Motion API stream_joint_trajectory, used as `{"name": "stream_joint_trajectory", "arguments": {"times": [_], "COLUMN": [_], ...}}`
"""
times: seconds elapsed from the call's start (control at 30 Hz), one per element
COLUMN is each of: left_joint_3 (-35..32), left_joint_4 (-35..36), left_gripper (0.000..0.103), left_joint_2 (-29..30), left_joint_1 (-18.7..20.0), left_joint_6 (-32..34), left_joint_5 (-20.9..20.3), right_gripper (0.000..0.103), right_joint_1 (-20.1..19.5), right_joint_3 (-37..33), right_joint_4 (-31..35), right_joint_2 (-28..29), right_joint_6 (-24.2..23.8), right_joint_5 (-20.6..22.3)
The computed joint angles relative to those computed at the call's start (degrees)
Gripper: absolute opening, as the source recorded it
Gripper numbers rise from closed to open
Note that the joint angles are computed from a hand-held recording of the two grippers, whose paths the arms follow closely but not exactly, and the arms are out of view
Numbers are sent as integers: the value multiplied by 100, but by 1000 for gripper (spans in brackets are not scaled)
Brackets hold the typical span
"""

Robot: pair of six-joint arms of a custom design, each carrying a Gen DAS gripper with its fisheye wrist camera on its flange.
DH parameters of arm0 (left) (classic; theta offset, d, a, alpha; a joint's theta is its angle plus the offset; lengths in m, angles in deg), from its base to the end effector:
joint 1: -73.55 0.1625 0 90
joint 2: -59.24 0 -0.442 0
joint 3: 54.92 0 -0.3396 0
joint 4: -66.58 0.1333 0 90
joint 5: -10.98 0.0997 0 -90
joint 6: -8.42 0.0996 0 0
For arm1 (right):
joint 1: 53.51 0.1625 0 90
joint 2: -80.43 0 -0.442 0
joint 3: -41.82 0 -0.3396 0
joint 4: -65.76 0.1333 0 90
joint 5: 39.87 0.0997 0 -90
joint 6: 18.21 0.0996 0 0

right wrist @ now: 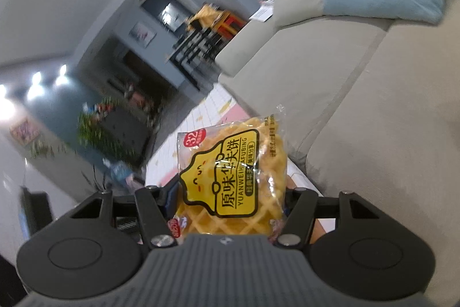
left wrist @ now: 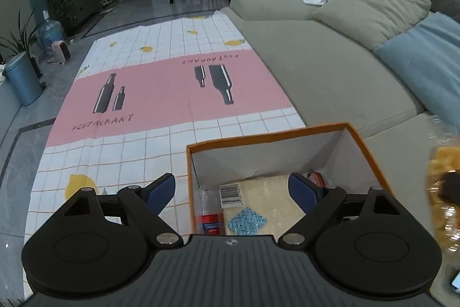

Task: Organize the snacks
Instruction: 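Lower the bread pack into the box and open left tool, then lower the waffle pack into the box and open right tool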

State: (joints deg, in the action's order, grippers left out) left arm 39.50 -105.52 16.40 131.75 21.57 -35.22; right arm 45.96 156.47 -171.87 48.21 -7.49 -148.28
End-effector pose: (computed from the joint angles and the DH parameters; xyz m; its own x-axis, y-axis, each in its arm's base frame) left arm -0.1746 -0.6654 0.1857 -0.6744 0.2460 -0.6961 0.6237 0.6944 -0.3589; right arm 0.1903 -0.5221 0.1124 -0.9787 0.2014 -0.0387 0.1151 0.3830 -0.9166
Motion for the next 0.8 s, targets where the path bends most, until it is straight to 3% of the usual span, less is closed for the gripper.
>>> {"name": "stream_joint_trajectory", "arguments": {"times": [0.13,0.3,0.57,0.73,0.8], "left_joint_3": [117,212,227,245,256], "left_joint_4": [-431,-399,-29,68,-19], "left_gripper": [103,103,103,103,103], "left_joint_2": [-119,-365,-656,-754,-757], "left_joint_1": [65,208,512,685,756], "left_joint_6": [228,174,-54,-54,17], "left_joint_5": [-201,-511,-950,-1188,-1276], "right_gripper": [60,60,60,60,60], "right_joint_1": [119,449,544,554,551], "right_joint_3": [-270,-692,-1355,-2048,-2344], "right_joint_4": [643,1503,2879,4088,4521], "right_joint_2": [-93,-116,-77,61,166], "right_joint_6": [-303,-771,-973,-962,-1225], "right_joint_5": [-240,-1002,-1296,-1663,-1781]}}
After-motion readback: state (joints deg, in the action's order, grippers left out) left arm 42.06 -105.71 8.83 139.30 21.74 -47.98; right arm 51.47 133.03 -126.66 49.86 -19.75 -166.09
